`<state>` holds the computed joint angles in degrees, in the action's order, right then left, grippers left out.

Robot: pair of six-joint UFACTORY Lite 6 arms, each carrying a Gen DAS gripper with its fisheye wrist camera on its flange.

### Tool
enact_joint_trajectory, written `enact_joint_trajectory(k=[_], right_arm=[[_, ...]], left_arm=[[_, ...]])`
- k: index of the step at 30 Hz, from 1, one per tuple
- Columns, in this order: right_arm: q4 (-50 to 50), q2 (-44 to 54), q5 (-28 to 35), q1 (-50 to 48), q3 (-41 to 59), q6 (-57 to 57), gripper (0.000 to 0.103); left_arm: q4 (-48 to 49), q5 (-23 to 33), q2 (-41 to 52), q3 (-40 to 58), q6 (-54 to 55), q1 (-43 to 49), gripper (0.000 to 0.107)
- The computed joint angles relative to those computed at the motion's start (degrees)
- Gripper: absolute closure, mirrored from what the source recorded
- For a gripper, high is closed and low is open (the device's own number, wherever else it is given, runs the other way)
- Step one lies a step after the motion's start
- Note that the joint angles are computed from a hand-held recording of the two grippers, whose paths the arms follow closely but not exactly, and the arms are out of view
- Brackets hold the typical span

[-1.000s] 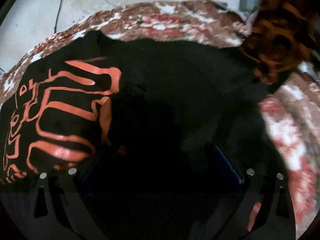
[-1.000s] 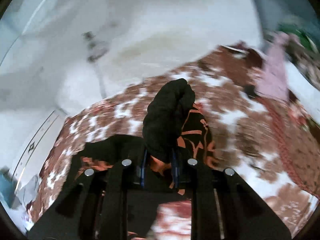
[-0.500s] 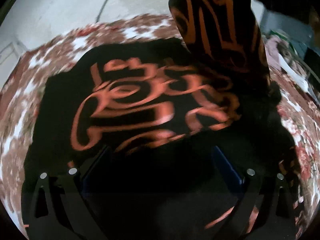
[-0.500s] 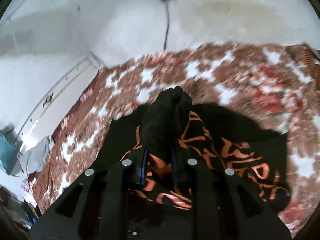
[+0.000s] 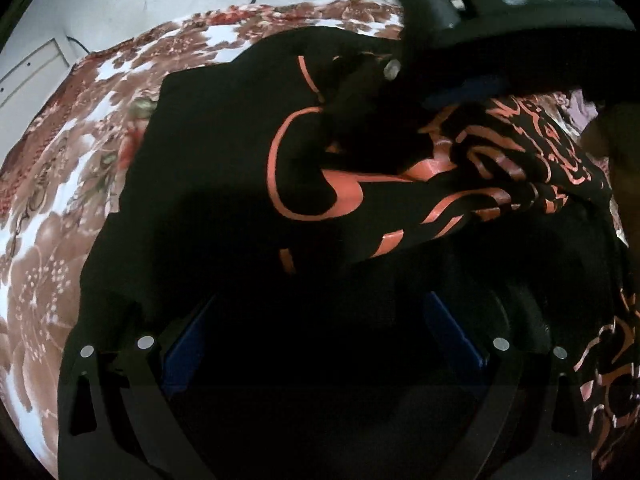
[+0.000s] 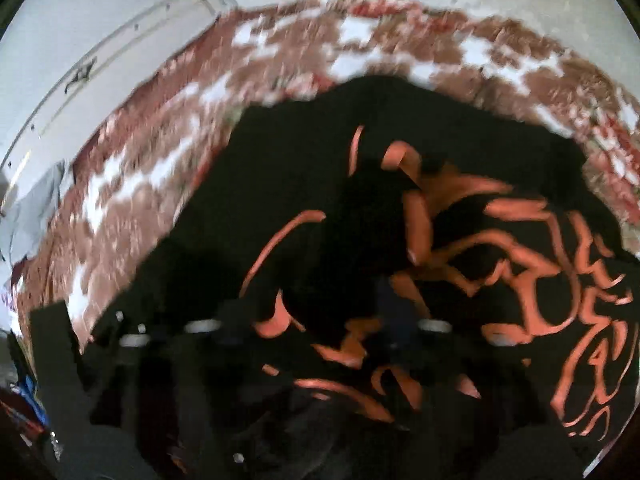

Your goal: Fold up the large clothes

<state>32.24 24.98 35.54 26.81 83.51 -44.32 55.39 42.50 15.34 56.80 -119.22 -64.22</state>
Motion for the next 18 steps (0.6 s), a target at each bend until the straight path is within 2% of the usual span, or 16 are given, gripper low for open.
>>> enact_joint_trajectory(k=[2, 4, 8, 12, 14, 15, 18], right_arm=[[1.48, -2.15, -0.23, -1.51, -1.71, -2.54, 0.019], [6.18, -5.49, 1.76, -6.24, -2.92, -7.69, 0.014], [8.63, -6.32, 8.02, -17.51, 1.03, -12.03, 0.012], [5.89, -3.42, 7.33, -26.72, 5.78, -13.86, 0.012], [5.39, -0.78, 7.2, -31.22, 8.54, -15.06, 0.012], [4.72, 1.44, 7.19, -33.97, 10.85, -15.61, 0.012], [0.56, 6.25, 4.17, -38.87, 15.3, -17.07, 0.012]], left_arm=[[0.72, -0.31, -1.26, -0.72, -1.23, -0.16, 0.01], [2.38, -0.76, -3.46, -1.77, -3.72, -0.28, 0.01], [4.1, -0.89, -6.4, -1.83, -5.09, 0.71, 0.01], [4.42, -5.13, -7.99, -0.32, -2.45, 6.6, 0.01], [2.92, -6.79, -7.23, 2.12, 1.32, 9.97, 0.014], [1.68, -7.03, -6.36, 3.87, 3.35, 11.1, 0.02], [-2.82, -9.2, -2.51, 9.83, 10.83, 15.1, 0.021]])
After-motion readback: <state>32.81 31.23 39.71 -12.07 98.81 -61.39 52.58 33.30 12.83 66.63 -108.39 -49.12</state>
